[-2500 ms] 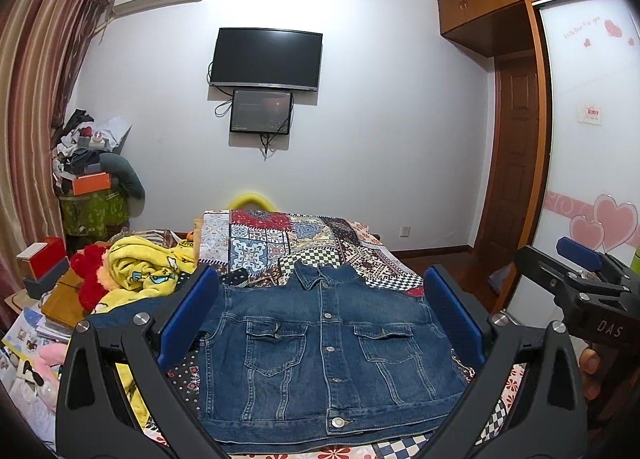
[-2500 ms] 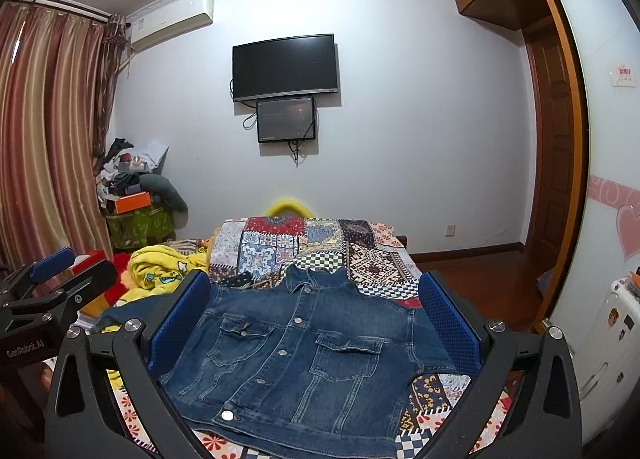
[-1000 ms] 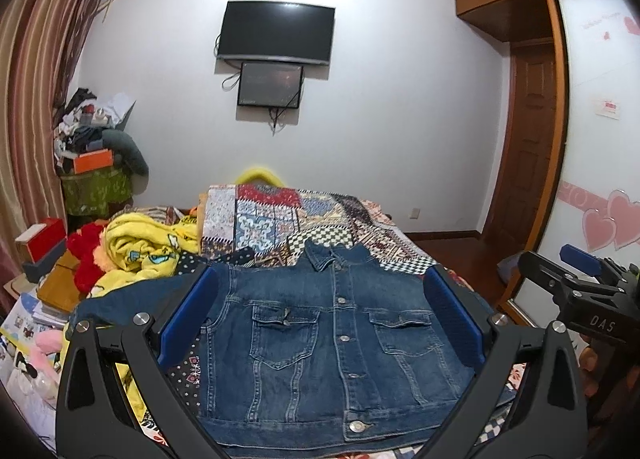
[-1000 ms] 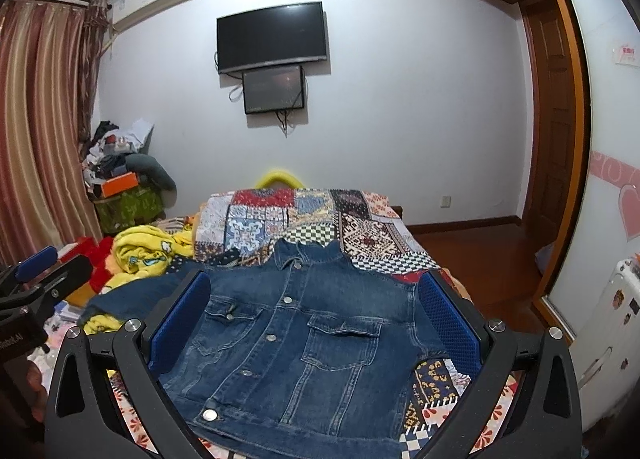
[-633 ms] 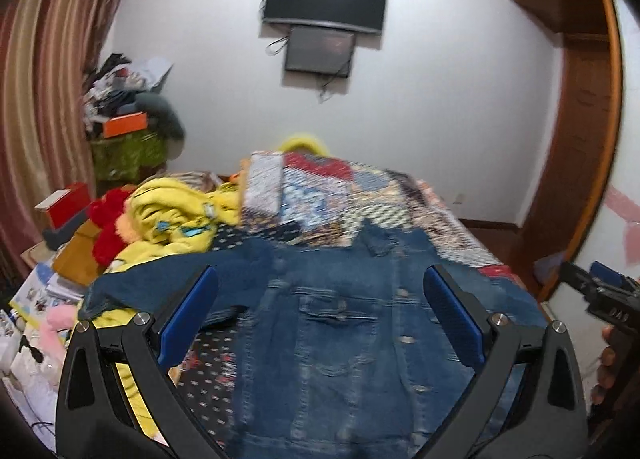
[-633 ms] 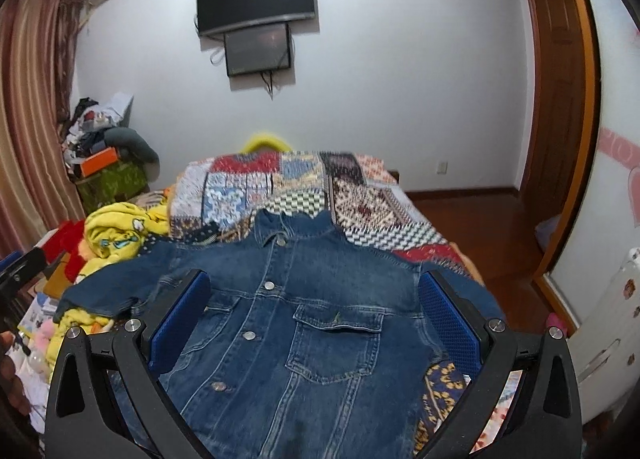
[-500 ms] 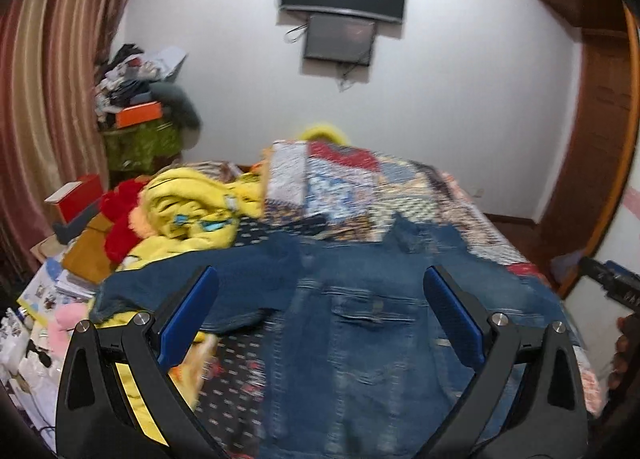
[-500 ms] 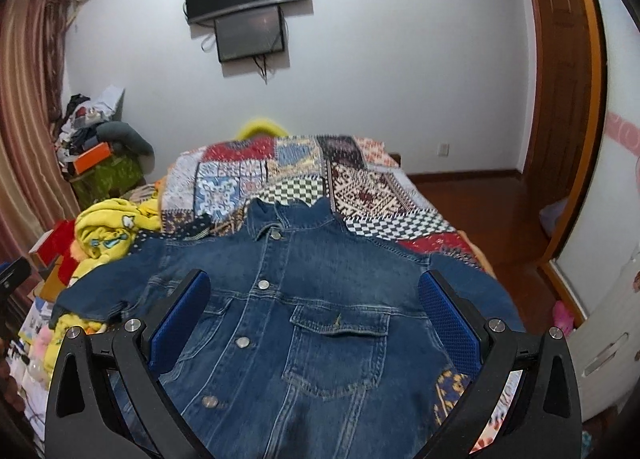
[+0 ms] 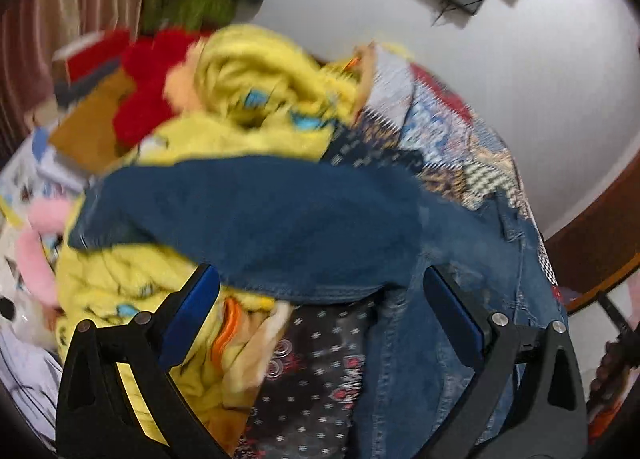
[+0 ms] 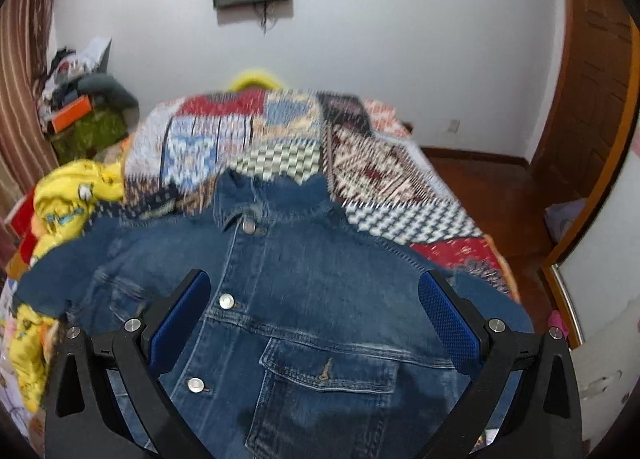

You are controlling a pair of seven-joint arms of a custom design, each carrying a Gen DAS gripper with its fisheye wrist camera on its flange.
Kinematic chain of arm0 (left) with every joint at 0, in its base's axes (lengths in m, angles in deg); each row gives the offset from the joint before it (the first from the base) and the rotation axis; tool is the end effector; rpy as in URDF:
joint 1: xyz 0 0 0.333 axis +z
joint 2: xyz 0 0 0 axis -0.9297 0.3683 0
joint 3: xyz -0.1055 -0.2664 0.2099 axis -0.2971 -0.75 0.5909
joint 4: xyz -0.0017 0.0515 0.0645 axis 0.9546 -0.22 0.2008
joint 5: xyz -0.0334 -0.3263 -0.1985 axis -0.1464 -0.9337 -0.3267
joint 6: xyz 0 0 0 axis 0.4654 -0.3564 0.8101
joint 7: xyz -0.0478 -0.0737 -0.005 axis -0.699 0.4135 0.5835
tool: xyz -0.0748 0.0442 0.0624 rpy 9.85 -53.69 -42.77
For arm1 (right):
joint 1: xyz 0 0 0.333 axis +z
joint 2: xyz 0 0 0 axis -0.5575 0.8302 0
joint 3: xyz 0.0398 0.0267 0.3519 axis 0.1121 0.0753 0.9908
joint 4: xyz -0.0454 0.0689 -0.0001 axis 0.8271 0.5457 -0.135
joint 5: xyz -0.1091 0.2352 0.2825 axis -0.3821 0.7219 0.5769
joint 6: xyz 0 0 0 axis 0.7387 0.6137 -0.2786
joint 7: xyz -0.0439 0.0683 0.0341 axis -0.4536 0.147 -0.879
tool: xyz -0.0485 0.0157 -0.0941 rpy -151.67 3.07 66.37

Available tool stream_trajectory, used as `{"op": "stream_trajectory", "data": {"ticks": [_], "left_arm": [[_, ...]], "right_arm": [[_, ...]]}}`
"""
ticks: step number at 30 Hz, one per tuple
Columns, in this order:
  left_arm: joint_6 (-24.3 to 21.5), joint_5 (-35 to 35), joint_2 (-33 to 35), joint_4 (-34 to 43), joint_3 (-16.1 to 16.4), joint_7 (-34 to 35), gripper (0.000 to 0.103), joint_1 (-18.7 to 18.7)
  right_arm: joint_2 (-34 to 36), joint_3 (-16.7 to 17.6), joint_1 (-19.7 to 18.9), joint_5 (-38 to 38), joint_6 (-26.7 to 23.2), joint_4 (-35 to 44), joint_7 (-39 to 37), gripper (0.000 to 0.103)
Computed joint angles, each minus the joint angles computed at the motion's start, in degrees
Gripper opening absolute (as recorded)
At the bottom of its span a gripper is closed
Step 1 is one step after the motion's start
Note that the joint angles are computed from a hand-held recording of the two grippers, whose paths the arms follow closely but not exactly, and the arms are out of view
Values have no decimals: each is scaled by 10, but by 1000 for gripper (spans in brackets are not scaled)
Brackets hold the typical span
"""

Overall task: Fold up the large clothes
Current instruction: 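Grasp the denim jacket sleeve with the left gripper and lift it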

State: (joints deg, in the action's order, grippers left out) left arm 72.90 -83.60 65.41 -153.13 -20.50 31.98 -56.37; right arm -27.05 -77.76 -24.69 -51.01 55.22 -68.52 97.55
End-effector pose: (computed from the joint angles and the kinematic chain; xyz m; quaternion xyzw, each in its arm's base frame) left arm 0.6577 0.0662 0.5727 -0.6486 0.6742 -0.3478 0.0614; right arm 0.4434 0.1720 0.6377 -0.4818 0.7779 -0.3395 0.2181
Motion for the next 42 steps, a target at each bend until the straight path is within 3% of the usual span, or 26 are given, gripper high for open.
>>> {"op": "stream_trajectory", "data": {"ticks": [2, 7, 13, 17, 21, 25, 28, 31, 37, 42], "left_arm": [[-30, 1, 25, 21, 2, -15, 103, 6], [-105, -27, 90, 79, -5, -67, 86, 35], [-113, -24, 145, 131, -16, -119, 73, 51], [-92, 26, 172, 162, -14, -155, 62, 41], [-59, 93, 183, 180, -8, -189, 37, 24], [11, 165, 166, 169, -3, -198, 14, 2], [71, 190, 141, 150, -9, -181, 11, -6], [98, 177, 123, 155, -30, -157, 9, -1], [107, 106, 100, 194, -78, -78, 7, -8], [112, 86, 83, 201, -97, -24, 6, -57]], "right_arm": [[17, -12, 8, 27, 9, -1, -26, 103], [53, -32, 20, 79, 16, 8, -86, 103], [73, -34, 28, 82, 4, 19, -115, 103], [74, -38, 31, 89, 9, 18, -121, 103], [75, -38, 30, 90, 5, 20, -118, 103], [68, -39, 30, 96, 6, 18, -115, 103], [60, -37, 28, 93, 6, 18, -113, 103], [50, -33, 26, 86, 3, 17, -108, 103], [22, -26, 18, 80, 7, 3, -100, 103], [-9, -22, 7, 79, 12, -19, -95, 103]]}}
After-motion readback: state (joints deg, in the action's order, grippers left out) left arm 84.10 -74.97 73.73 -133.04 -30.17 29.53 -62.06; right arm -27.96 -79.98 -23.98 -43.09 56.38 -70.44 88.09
